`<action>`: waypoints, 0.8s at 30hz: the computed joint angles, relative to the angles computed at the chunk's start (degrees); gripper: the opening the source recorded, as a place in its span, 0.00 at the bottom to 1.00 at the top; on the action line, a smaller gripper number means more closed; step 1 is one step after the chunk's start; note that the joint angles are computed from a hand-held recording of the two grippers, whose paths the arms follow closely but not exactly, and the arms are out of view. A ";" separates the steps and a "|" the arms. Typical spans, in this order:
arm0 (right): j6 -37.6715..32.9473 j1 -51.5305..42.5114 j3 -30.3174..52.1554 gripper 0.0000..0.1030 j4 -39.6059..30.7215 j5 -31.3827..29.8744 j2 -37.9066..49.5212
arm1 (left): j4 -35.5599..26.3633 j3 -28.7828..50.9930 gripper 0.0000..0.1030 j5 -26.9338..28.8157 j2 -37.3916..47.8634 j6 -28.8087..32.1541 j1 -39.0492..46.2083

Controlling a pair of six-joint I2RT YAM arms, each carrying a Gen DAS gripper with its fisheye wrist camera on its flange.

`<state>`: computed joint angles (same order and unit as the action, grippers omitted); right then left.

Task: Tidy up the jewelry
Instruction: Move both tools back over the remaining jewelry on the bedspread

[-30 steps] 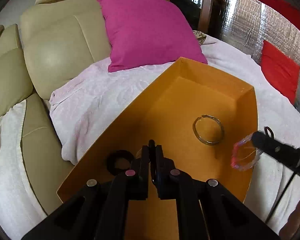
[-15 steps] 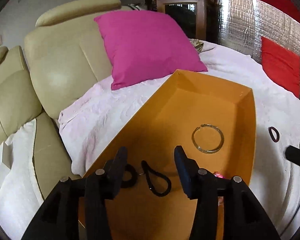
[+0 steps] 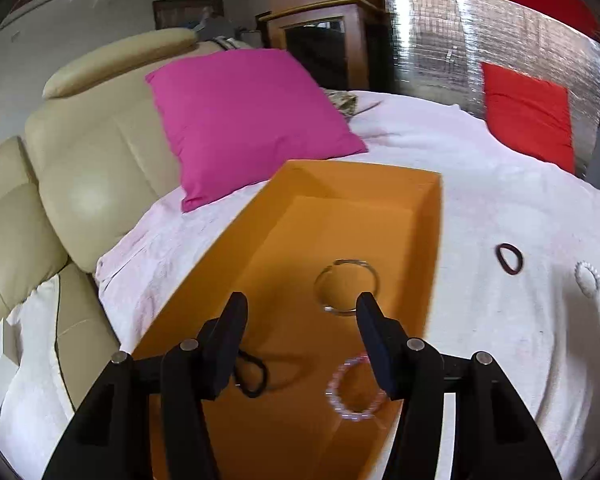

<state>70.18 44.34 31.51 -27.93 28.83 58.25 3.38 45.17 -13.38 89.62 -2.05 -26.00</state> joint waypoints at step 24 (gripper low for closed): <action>14.01 2.91 -8.96 0.18 -20.89 4.26 -25.88 | -0.79 2.05 0.57 -7.04 2.54 -1.03 -14.56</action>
<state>84.19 47.25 22.55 -48.82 33.09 32.37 2.59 47.23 -20.42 92.16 -3.08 -40.56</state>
